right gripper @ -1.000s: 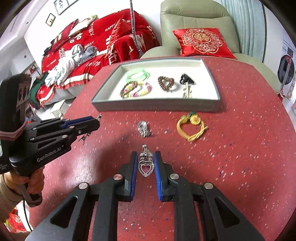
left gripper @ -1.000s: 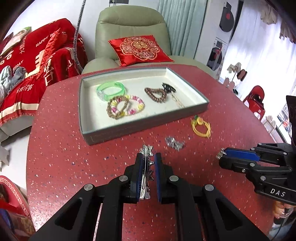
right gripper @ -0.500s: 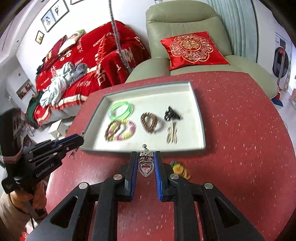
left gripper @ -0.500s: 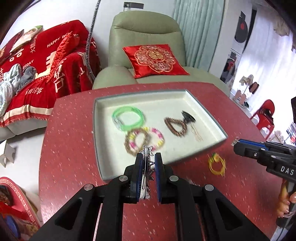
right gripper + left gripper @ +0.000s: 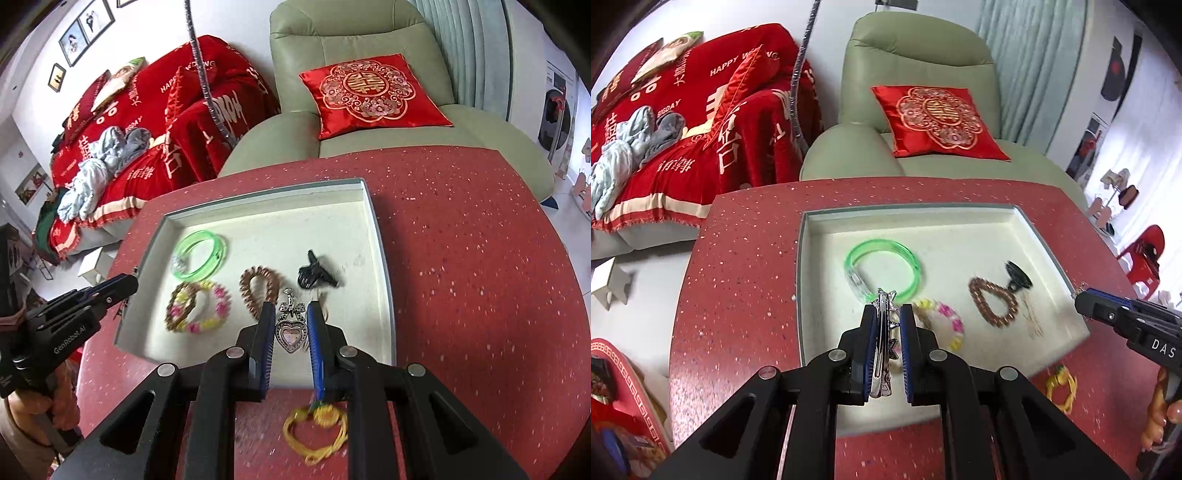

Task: Organize jewelry
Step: 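Carry the barrette with the left tool while the right tool carries the heart pendant to the tray, then release the heart pendant into the tray with the right tool while the left tool releases the barrette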

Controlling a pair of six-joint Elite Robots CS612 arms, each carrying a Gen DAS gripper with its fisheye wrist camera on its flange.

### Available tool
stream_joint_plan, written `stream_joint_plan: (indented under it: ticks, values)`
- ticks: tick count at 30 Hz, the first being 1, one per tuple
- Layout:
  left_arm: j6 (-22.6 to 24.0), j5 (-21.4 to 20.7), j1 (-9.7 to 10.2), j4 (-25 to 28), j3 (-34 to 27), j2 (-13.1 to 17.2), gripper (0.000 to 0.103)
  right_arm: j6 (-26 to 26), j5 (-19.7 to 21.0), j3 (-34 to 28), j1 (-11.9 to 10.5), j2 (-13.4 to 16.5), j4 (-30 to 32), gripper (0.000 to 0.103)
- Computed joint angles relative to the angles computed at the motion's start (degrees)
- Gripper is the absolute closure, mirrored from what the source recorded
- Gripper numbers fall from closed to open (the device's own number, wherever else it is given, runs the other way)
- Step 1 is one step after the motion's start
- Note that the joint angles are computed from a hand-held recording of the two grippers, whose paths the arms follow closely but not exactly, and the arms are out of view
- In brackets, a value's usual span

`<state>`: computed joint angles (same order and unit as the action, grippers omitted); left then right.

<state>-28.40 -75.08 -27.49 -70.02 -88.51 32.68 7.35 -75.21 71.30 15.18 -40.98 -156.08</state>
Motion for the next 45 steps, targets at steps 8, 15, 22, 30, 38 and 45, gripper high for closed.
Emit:
stream_joint_plan:
  ticks: [8,15,22,30,38,45]
  values:
    - [-1.24,1.9,0.15,0.5,2.7,-0.13,0.072,-0.05,-0.95,-4.45,0.35,3.09,3.75,0.084]
    - [-0.49,3.05,-0.17,1.58,2.88,0.65,0.072,0.09,-1.85,-5.6,0.63,4.54,5.51,0.084]
    - [0.73,4.05,-0.6,1.31,3.09,0.99,0.072,-0.04,-2.87,-5.68,0.83,5.07,5.64,0.084]
    - [1.91,6.17,-1.22,2.06,3.32,1.07,0.072,-0.2,-2.39,-5.41,0.9,4.84,5.87,0.083]
    - [3.2,8.65,-2.11,0.9,1.82,1.63,0.072,2.05,2.06,-3.17,0.1,3.57,0.95,0.042]
    - [2.92,8.84,-2.23,0.89,1.04,1.68,0.072,3.17,2.75,-0.68,-0.03,1.78,-2.4,0.042]
